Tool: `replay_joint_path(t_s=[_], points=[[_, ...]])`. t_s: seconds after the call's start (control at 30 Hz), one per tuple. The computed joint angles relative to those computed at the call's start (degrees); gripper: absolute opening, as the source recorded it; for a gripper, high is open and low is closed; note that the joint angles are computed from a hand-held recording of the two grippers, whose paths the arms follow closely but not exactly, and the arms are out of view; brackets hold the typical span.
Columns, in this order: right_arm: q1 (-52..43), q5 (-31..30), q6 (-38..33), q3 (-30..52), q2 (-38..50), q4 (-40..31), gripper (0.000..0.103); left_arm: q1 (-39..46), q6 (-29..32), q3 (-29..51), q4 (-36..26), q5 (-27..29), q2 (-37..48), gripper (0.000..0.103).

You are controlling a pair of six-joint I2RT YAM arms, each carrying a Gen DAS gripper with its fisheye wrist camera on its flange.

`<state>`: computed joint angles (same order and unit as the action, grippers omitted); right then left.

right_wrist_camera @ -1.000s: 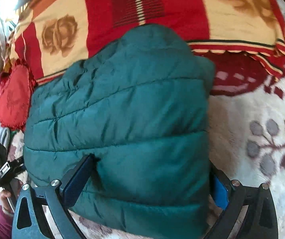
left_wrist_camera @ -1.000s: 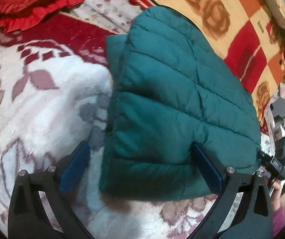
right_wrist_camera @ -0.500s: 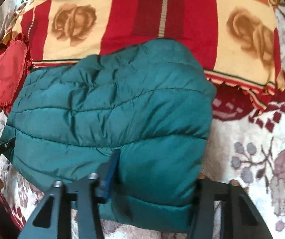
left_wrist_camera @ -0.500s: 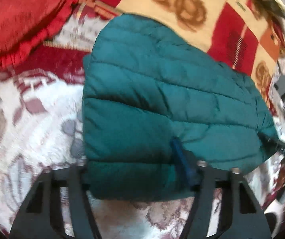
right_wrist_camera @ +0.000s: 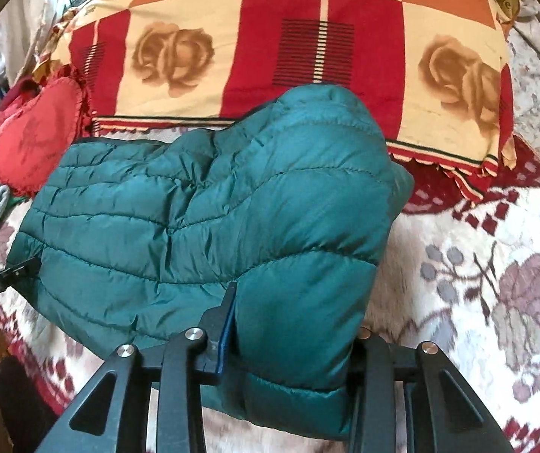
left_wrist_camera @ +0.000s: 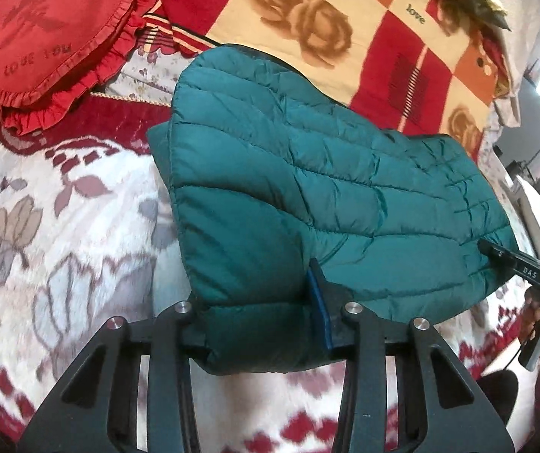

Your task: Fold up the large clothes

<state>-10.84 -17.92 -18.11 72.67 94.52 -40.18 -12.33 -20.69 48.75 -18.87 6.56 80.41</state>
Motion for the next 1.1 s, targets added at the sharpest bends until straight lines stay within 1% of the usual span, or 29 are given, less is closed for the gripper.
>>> replay_joint_path(t_s=[0.23, 0.27, 0.33, 0.37, 0.4, 0.47, 0.53, 0.6, 0.67, 0.73, 0.8, 0.83, 0.9, 0.93, 1.07, 1.1], points=[[-4.5, -2.4, -5.8, -6.3, -8.8, -6.6, 0.036, -4.0, -0.5, -8.1, -7.3, -0.1, -14.5, 0.038], [-5.0, -2.4, -6.5, -7.2, -9.6, -6.9, 0.036, -4.6, -1.0, -9.4, -7.6, -0.2, -15.9, 0.038], [-5.5, -1.5, -5.9, -9.8, -10.6, -5.3, 0.043, -5.6, -2.0, -12.0, -6.6, -1.0, -17.0, 0.039], [-5.4, -0.4, -5.0, -10.8, -10.4, -3.9, 0.058, -6.1, -2.8, -13.6, -5.0, -1.9, -16.8, 0.044], [-4.7, 2.2, -4.0, -12.9, -10.5, -0.5, 0.071, -6.2, -3.6, -14.8, -3.5, -2.5, -16.5, 0.048], [-4.2, 4.6, -3.7, -15.8, -10.9, 3.6, 0.079, -6.4, -5.4, -17.0, -0.7, -3.9, -15.8, 0.068], [-4.2, 5.4, -3.7, -16.8, -11.9, 4.3, 0.080, -6.7, -7.2, -18.2, -0.3, -5.4, -16.6, 0.077], [-4.6, 6.3, -4.2, -17.1, -13.8, 3.7, 0.081, -6.8, -7.8, -18.5, -1.5, -6.0, -18.3, 0.077], [-5.8, 6.9, -3.8, -17.6, -17.3, 2.6, 0.081, -8.0, -9.1, -18.3, -4.6, -8.5, -20.9, 0.077], [-7.4, 6.5, -2.7, -17.6, -20.3, 0.6, 0.081, -11.1, -11.8, -17.6, -8.7, -13.2, -24.3, 0.077], [-8.8, 4.5, -2.1, -17.4, -23.3, -2.2, 0.082, -14.4, -14.1, -17.0, -11.7, -18.3, -26.1, 0.077], [-9.0, 3.6, -1.8, -17.6, -25.1, -3.3, 0.082, -17.4, -16.0, -16.4, -13.3, -21.8, -26.9, 0.077], [-8.8, 2.1, -1.1, -19.2, -29.9, -4.6, 0.082, -21.2, -18.0, -16.0, -14.7, -25.7, -27.8, 0.077], [-8.1, 2.0, -0.4, -19.6, -31.2, -4.9, 0.083, -24.6, -20.3, -15.3, -15.7, -28.9, -27.7, 0.077], [-1.5, 3.3, 4.7, -22.5, -39.0, -5.1, 0.085, -32.4, -25.4, -12.8, -17.2, -36.3, -25.5, 0.077], [0.5, 4.1, 5.9, -23.1, -40.8, -5.2, 0.087, -34.7, -27.0, -11.8, -18.1, -38.7, -24.3, 0.077]])
